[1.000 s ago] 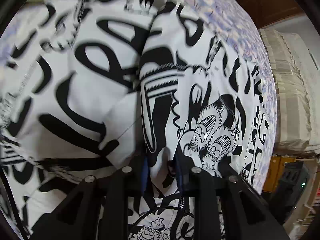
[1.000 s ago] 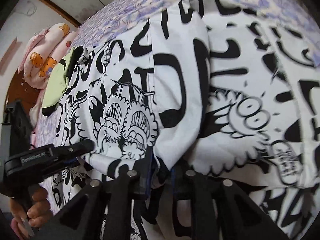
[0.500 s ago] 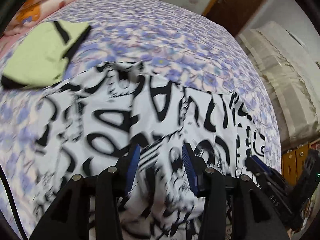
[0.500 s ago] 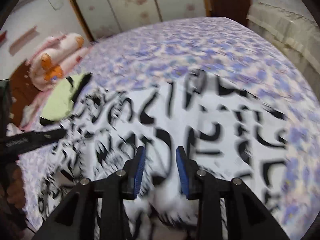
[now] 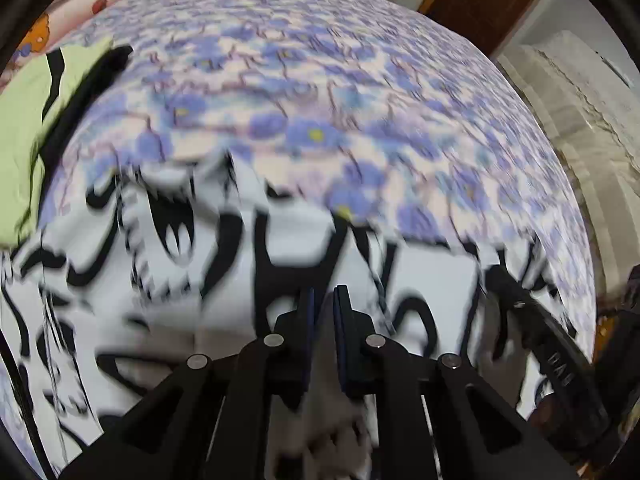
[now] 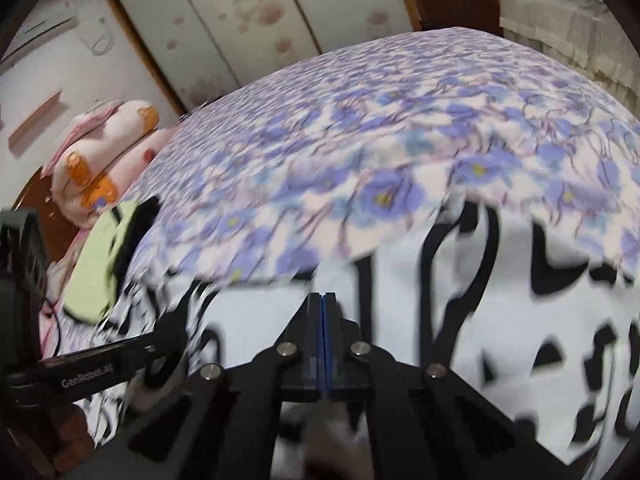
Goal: Fold large clothes
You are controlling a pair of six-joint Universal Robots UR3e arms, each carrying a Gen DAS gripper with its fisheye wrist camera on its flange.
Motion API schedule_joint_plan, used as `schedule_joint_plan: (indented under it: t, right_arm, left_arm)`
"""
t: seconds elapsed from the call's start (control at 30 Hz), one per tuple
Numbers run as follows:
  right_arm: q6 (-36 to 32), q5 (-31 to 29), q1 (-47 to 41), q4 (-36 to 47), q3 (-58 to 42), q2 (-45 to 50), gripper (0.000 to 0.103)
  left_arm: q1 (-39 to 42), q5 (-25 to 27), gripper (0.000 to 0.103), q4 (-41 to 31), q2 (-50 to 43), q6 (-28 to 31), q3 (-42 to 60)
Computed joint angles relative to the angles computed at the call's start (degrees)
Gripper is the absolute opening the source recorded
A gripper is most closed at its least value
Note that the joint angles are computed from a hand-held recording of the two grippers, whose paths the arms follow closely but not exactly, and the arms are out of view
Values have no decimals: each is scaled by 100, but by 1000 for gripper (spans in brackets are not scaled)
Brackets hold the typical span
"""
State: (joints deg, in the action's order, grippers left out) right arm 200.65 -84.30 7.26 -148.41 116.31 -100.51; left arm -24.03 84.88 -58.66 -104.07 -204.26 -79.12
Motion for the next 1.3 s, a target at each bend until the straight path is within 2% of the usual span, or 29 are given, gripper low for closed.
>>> schedule_joint_plan:
  t: [0.13,0.23,0.33,0.47,0.57,0.63,0.67,0.77,0.8,0.87,0.9,0.93,1.0,1.17,1.3]
  right_arm:
    - [-264,-103,-376,-145,-131,236,0]
    - [-277,-244,-570,-72,-171,313,0]
    - [-378,-63,-782,-128,-29,254,0]
    - [-588,-846,-509,-378,-23,602,0]
    - [-526,-280,-942,-510,294,487,0]
    - [-455,-302,-1001,-524,353,434,0]
    - [-359,-513,-951,-457,332,437,0]
    - [-353,-384,-1097,-294,385,304,0]
    - [-477,-653,-936,-31,175,347,0]
    - [-752,-1242,-573,352,-200,474,0]
    - [-878,-1701,-317,621,-425,511,0]
    - [-918,-1929,-213,764,-515,503,0]
    - [-1030,-2390,18,1138,-641,286,0]
    - [-925,-2377,120,2057,-578,-652,0]
    - [-317,-2265,431,3103,-650,-1321,0]
  left_arm:
    - [238,280,8,72,-457,104,386]
    - [567,-121,8,196,-609,100,303]
    - [644,-136,8,559,-667,221,74]
    - [782,-373,8,806,-733,182,-148]
    - [900,-564,7,1040,-752,143,-334]
    - [868,-540,7,1227,-738,174,-476]
    - [836,-487,6,1333,-723,234,-551]
    - [677,-168,6,1254,-702,461,-494]
    - [630,-37,6,1084,-680,506,-387]
    - [434,671,6,638,-647,585,-92]
    - [367,1058,6,536,-543,632,-108]
    - [387,1188,6,546,-373,716,-254]
    - [582,1173,6,570,211,817,-758]
    - [1131,1073,6,-87,1723,855,-1709]
    - [1547,984,6,-878,3067,1065,-2412]
